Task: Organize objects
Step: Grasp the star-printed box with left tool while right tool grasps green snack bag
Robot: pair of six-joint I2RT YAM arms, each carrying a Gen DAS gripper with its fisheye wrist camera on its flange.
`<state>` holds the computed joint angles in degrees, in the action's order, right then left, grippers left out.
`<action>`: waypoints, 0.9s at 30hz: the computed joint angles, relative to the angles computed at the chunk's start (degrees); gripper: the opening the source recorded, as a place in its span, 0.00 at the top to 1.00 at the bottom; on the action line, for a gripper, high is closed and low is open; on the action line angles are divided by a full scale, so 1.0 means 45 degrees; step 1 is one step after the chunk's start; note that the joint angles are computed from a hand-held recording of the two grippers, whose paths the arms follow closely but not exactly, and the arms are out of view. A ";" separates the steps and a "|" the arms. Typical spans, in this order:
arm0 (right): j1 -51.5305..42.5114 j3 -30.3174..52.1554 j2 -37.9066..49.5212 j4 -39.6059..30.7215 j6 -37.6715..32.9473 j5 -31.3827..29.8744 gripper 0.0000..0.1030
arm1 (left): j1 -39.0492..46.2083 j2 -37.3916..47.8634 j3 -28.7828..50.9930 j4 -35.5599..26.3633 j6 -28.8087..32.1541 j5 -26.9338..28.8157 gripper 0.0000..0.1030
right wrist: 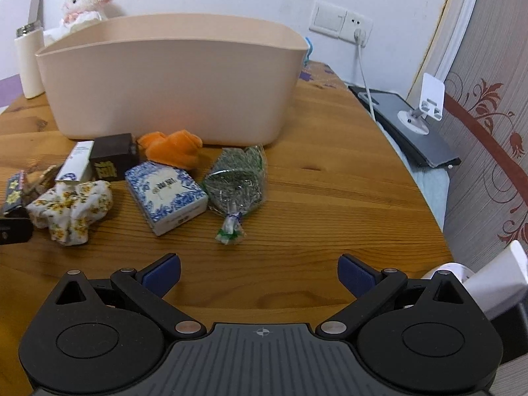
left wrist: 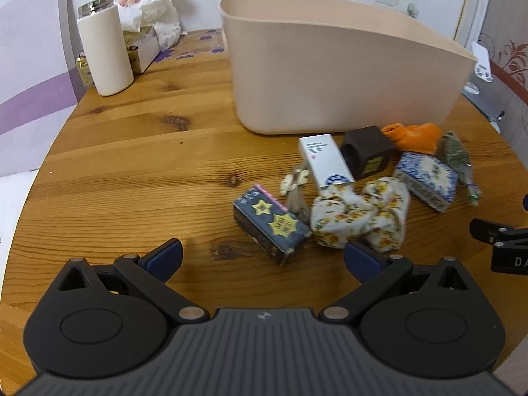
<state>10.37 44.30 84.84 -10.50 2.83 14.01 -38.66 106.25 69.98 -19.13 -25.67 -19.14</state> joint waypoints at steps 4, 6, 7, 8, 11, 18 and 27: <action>-0.0180 0.0312 0.0793 0.0429 -0.0243 -0.0071 0.02 | 0.0374 0.0382 0.0326 -0.0104 0.0013 0.0500 0.00; -0.0316 0.0403 0.1038 0.0733 -0.0412 -0.0236 0.02 | 0.0415 0.0554 0.0498 -0.0058 0.0151 0.0404 0.00; -0.0382 0.0486 0.1191 0.0871 -0.0472 -0.0283 0.02 | 0.0431 0.0642 0.0566 0.0000 0.0239 0.0386 0.00; -0.0451 0.0553 0.1328 0.1014 -0.0527 -0.0330 0.02 | 0.0429 0.0737 0.0651 0.0027 0.0323 0.0338 0.00; -0.0603 0.0819 0.1765 0.1379 -0.0688 -0.0502 0.02 | 0.0438 0.0990 0.0880 0.0111 0.0549 0.0232 0.00; -0.0795 0.1275 0.2289 0.1903 -0.0711 -0.1316 0.35 | 0.0587 0.0935 0.0828 0.0453 0.0846 0.0308 0.16; -0.0520 0.0702 0.1802 0.2146 -0.0542 -0.1499 0.88 | 0.0829 0.0349 0.0494 0.0293 0.0836 0.0863 0.48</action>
<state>8.03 47.45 92.95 -0.84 0.39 7.27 -34.93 107.82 72.20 -17.81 -21.91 -15.25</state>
